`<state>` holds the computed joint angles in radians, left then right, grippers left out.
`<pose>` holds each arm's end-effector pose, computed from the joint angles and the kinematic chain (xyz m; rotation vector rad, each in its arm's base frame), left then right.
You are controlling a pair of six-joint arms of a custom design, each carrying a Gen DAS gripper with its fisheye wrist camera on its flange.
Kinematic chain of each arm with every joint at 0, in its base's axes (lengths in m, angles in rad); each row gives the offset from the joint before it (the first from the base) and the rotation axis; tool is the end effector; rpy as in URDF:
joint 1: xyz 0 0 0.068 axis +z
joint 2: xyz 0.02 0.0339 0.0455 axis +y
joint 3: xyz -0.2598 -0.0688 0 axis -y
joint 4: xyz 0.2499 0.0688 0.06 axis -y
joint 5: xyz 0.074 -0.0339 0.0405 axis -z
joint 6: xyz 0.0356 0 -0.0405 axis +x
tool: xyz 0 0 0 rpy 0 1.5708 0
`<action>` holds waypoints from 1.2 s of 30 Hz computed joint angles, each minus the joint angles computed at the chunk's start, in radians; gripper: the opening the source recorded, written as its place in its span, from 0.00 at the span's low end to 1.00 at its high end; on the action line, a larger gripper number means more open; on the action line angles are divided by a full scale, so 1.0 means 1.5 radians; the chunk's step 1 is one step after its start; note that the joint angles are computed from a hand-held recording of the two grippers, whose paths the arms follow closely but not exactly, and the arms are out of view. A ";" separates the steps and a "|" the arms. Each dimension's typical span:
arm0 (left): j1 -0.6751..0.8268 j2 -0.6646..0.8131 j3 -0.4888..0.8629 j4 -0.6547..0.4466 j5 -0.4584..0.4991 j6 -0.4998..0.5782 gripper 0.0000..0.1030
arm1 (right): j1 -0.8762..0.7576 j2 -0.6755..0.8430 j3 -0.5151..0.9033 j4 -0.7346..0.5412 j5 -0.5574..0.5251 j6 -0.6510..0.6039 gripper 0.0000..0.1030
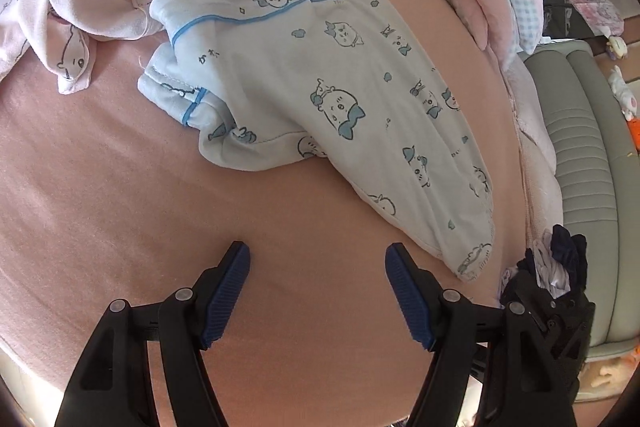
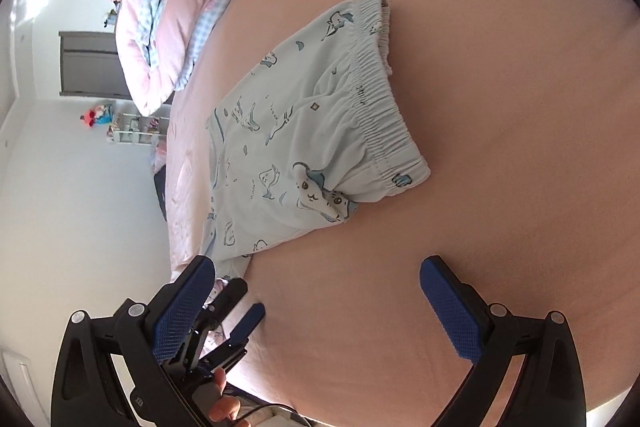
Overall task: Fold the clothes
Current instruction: 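Move both open tools toward the pants waistband, then close the right tool on the waistband while the left tool grasps the pants edge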
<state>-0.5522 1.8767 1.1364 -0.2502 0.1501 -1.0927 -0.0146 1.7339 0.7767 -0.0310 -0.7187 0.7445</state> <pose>0.3233 -0.2055 0.1457 -0.6767 2.6747 -0.7446 0.3109 0.0189 0.1159 0.6924 2.5273 1.1924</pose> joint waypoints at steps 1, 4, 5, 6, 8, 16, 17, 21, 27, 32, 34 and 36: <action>0.007 -0.010 -0.008 0.006 0.016 0.000 0.67 | -0.003 0.007 -0.004 0.023 -0.007 0.019 0.99; 0.023 -0.037 -0.039 0.045 0.033 -0.018 0.67 | -0.005 0.030 -0.009 0.087 -0.016 0.073 1.00; 0.026 -0.035 -0.047 0.070 0.042 -0.032 0.67 | -0.003 0.038 -0.006 0.102 -0.014 0.083 1.00; 0.030 -0.033 -0.056 0.095 0.050 -0.046 0.67 | -0.001 0.045 -0.001 0.111 -0.012 0.086 1.00; 0.034 -0.025 -0.071 0.146 0.061 -0.073 0.67 | 0.007 0.053 0.013 0.112 0.001 0.077 1.00; 0.024 0.058 -0.060 0.276 0.067 -0.142 0.67 | 0.023 0.077 0.040 0.120 0.023 0.077 1.00; 0.024 0.064 -0.058 0.285 0.065 -0.142 0.67 | 0.021 0.080 0.040 0.127 0.020 0.081 1.00; 0.029 0.086 -0.052 0.324 0.068 -0.149 0.69 | 0.016 0.094 0.041 0.151 0.012 0.090 1.00; 0.041 0.112 -0.059 0.401 0.075 -0.176 0.71 | 0.020 0.099 0.051 0.145 0.018 0.068 1.00; 0.039 0.130 -0.033 0.400 0.050 -0.168 0.71 | 0.015 0.106 0.046 0.179 0.016 0.083 1.00; 0.038 0.140 -0.011 0.384 0.042 -0.151 0.72 | 0.013 0.110 0.049 0.186 0.016 0.092 1.00; 0.038 0.152 0.008 0.373 0.035 -0.134 0.72 | 0.011 0.115 0.052 0.193 0.017 0.099 1.00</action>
<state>-0.4950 2.1041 1.1481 0.3095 0.2026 -1.2941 0.0023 1.9061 0.8553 0.2578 -0.6937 0.8935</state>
